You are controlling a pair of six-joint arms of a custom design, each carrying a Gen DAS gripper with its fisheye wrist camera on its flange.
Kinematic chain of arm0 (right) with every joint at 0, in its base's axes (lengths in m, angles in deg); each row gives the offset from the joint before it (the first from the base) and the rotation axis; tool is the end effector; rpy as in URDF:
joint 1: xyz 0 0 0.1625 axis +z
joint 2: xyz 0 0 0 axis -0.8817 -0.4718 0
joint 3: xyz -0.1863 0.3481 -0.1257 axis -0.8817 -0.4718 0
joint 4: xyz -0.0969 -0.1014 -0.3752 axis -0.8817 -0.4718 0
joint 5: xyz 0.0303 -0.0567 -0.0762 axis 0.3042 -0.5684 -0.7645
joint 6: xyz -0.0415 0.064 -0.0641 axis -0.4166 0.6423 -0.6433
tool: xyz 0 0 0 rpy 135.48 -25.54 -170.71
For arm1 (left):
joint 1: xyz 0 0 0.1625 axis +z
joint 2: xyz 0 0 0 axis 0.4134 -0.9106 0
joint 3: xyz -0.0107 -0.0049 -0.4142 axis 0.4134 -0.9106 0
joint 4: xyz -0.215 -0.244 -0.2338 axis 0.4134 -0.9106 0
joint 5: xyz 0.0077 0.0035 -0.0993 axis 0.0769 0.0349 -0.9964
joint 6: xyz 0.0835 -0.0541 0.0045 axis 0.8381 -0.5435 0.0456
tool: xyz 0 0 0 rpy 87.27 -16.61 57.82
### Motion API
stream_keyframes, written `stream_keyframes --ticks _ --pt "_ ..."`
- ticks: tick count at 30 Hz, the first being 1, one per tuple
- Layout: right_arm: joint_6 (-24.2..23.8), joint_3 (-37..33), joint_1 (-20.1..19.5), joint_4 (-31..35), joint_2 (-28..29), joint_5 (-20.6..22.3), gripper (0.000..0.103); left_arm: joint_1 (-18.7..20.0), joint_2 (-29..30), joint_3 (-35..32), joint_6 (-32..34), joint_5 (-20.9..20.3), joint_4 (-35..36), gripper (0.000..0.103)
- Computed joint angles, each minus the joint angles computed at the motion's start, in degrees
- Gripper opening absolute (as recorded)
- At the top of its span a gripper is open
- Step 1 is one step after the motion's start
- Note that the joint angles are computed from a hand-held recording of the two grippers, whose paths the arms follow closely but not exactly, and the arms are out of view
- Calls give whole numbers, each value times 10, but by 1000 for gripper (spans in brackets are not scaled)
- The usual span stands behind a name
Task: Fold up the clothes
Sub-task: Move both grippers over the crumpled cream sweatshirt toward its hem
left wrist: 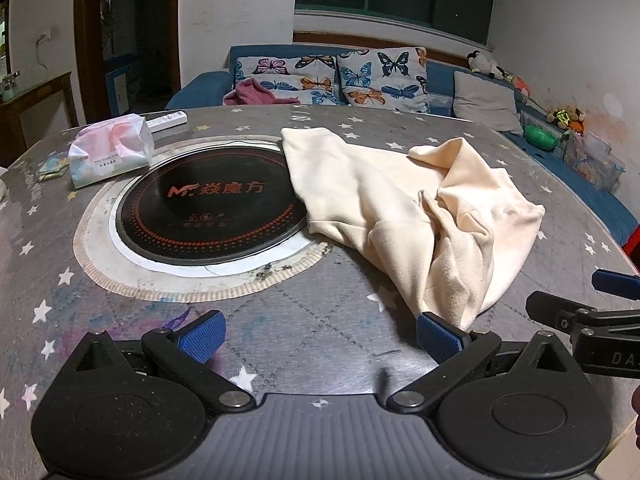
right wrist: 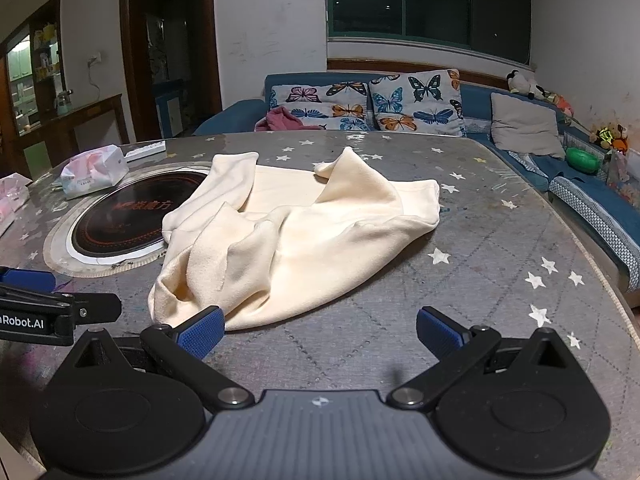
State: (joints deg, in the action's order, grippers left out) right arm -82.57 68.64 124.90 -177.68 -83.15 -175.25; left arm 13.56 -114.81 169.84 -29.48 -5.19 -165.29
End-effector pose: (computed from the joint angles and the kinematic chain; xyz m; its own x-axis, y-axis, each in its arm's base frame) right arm -0.0419 -0.3807 0.2067 -0.7268 -0.0529 0.6848 -0.5697 0.6034 -0.5580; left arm -0.2337 -0.4512 -0.0626 -0.7411 0.1671 -0.6503 0.5687 0.6709 -0.4758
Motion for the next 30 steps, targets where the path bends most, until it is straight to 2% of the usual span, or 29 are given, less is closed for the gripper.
stream_keyframes --ticks 30 --pt "-6 -52 24 74 -9 -14 103 22 8 -52 62 -19 10 103"
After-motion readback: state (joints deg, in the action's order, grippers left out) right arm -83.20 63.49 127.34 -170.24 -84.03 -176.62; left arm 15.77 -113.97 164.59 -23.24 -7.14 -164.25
